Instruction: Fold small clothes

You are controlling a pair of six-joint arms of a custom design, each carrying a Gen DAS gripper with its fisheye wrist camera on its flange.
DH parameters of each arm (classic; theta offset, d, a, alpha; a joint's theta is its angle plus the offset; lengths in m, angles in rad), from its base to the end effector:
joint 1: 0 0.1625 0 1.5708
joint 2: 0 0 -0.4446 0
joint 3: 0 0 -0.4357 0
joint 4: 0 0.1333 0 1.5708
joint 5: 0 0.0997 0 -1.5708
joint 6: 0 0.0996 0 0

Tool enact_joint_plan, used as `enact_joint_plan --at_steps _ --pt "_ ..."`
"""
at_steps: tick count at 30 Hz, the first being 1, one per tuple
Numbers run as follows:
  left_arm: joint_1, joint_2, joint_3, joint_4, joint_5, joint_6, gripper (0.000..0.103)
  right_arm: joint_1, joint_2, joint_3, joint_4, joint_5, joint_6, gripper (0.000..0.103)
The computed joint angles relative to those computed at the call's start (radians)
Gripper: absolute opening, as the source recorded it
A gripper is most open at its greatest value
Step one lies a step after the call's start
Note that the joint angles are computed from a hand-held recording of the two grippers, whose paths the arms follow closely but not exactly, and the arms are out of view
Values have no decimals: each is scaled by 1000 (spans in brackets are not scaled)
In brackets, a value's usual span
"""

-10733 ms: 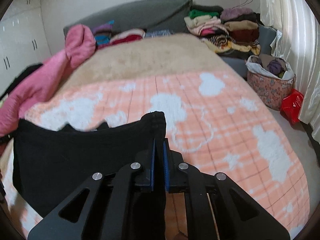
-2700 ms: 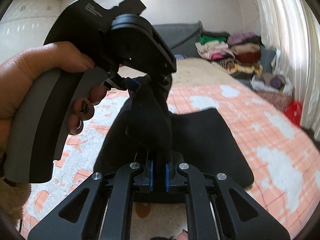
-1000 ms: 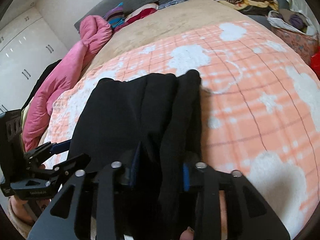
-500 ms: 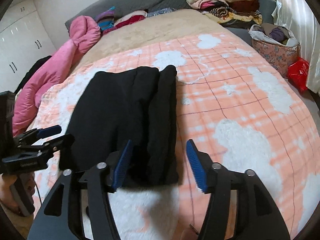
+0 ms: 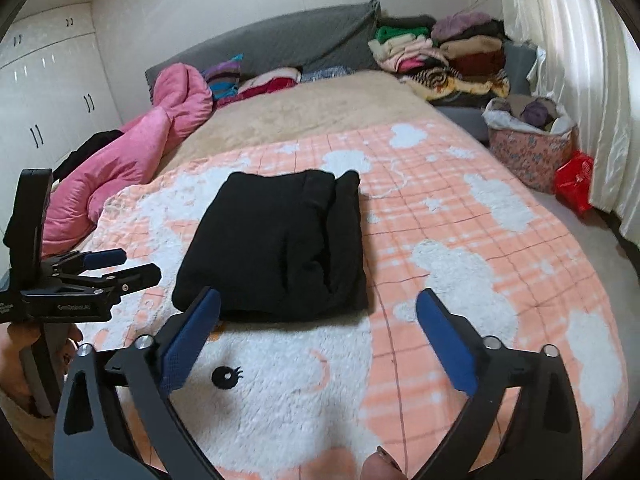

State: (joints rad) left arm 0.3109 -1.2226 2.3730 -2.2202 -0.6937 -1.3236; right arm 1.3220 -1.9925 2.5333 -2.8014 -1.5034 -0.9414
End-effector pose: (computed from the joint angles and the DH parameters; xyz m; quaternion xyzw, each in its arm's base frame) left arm -0.3036 -0.3180 0.0789 0.0773 0.8800 -0.3336 0.3291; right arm 0.0540 -0.3560 0.3306 0.3300 -0.8809 0.2976 0.1632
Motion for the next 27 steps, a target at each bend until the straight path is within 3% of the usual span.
enact_joint_plan --at_steps 11,19,27 --pt "-153 -58 55 144 -10 -204 94 -94 -246 108 84 120 -80 99" --pt "-232 -69 95 220 -43 -339 94 -141 -367 175 114 137 -147 99" --pt "-300 -67 135 282 -78 -451 94 -266 -502 263 140 201 -240 99"
